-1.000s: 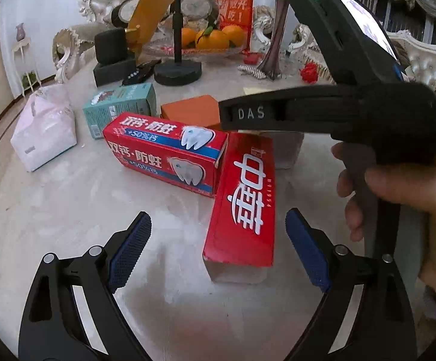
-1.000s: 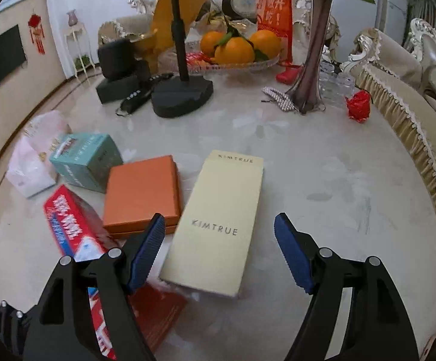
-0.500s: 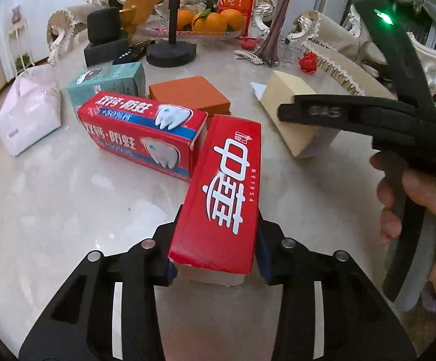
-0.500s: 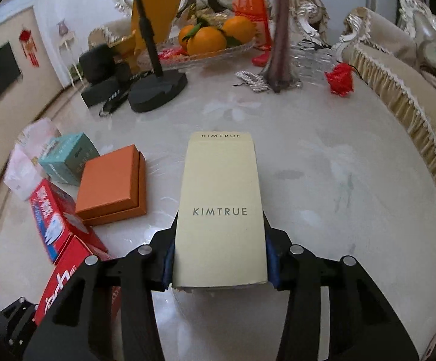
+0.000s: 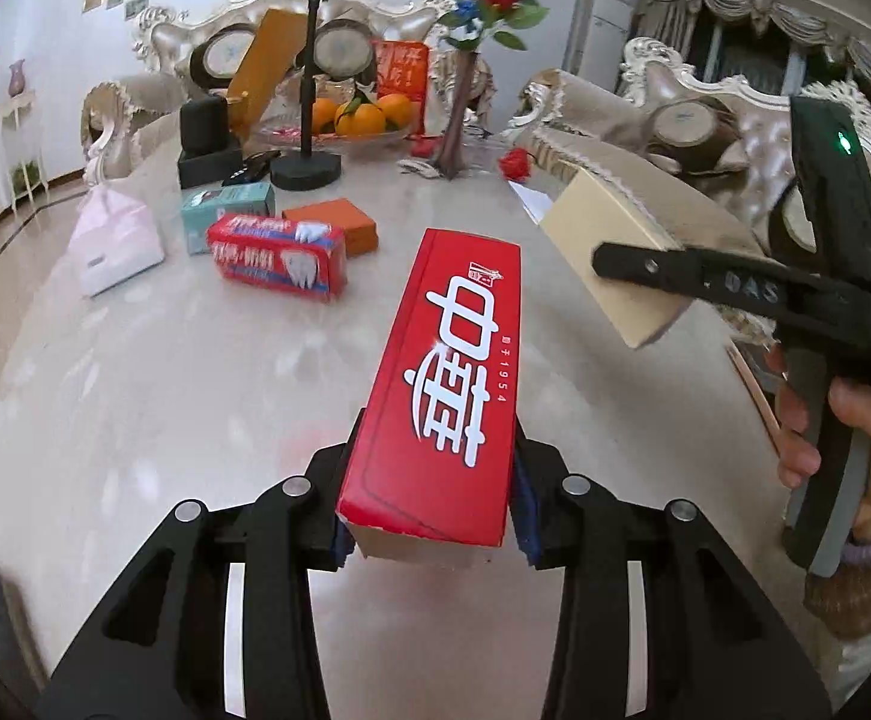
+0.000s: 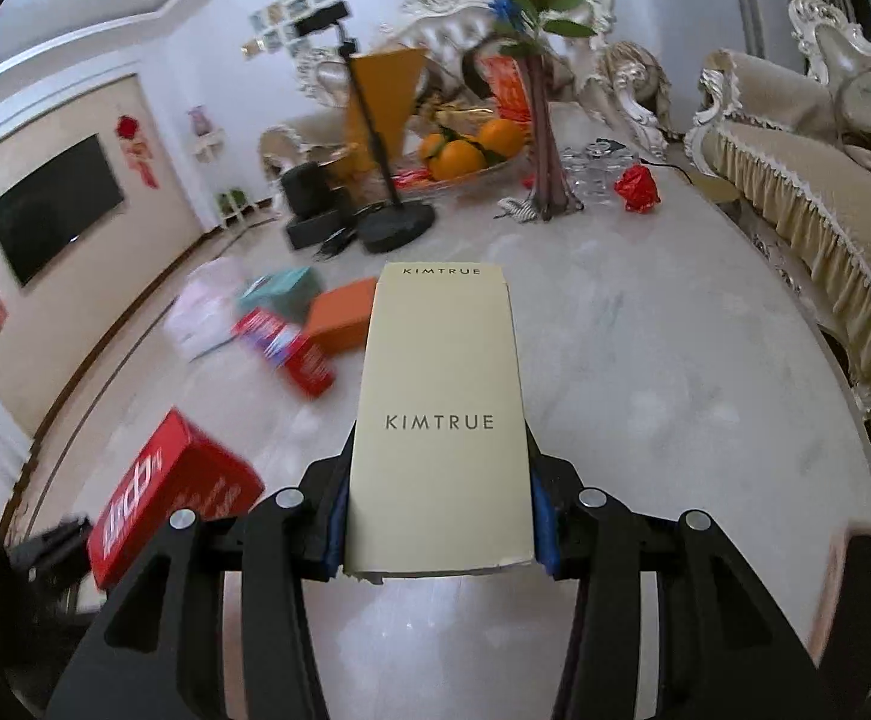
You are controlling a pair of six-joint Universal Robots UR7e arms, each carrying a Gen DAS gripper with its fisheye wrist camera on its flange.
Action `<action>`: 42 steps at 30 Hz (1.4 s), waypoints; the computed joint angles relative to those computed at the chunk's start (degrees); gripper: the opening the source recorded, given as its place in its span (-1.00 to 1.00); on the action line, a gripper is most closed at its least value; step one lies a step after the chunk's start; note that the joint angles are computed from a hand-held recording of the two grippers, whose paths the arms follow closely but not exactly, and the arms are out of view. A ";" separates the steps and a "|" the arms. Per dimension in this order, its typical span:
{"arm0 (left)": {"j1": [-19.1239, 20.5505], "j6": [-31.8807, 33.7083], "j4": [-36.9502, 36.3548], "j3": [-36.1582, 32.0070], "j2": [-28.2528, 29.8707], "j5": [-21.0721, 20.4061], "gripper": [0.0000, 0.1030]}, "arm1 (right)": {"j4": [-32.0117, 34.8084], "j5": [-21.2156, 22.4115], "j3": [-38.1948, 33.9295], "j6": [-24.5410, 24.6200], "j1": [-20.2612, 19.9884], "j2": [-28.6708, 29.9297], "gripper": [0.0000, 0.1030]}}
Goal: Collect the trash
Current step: 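Grasp the red toothpaste box with the left tool while the right tool grasps the cream KIMTRUE box, then carry the toothpaste and KIMTRUE boxes to the wastebasket and open both tools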
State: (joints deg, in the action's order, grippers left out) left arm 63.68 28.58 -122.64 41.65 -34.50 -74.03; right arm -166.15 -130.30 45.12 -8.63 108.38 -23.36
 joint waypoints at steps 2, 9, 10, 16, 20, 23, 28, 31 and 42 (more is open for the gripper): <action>0.08 0.06 -3.87 10.50 -6.60 -0.69 -0.22 | -4.10 0.07 8.89 -0.09 0.99 -3.63 -0.14; -0.01 -0.76 -8.03 33.42 -22.29 -0.91 -0.22 | -11.15 -2.05 29.45 1.77 4.82 -11.05 -0.14; -0.12 -0.77 -7.84 35.67 -23.95 -0.63 -0.23 | -11.32 -2.47 31.41 2.09 5.35 -11.72 -0.14; -0.85 -1.37 -8.35 46.58 -31.76 2.49 -0.22 | -9.10 -0.25 43.70 7.91 7.54 -17.32 -0.14; 0.44 -5.28 -2.87 48.74 -32.25 3.63 -0.22 | 0.51 1.22 47.05 15.56 6.94 -18.61 -0.14; 1.28 -4.80 -1.26 49.02 -30.09 5.40 -0.22 | 5.95 1.72 46.40 19.73 4.87 -17.13 -0.14; 3.16 -4.24 1.73 46.94 -24.81 7.67 -0.22 | 13.50 0.56 41.55 22.12 1.37 -13.04 -0.14; 3.53 -4.44 2.58 46.38 -22.63 10.19 -0.22 | 14.98 0.37 40.34 22.12 0.31 -10.86 -0.14; 4.50 -4.23 2.38 47.05 -20.00 13.08 0.68 | 18.34 -0.90 36.81 22.29 -1.76 -8.04 0.32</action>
State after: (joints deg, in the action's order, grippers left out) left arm 68.18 24.36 -120.26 88.70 -54.50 -60.95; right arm -147.81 -131.20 81.93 13.66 106.62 -31.39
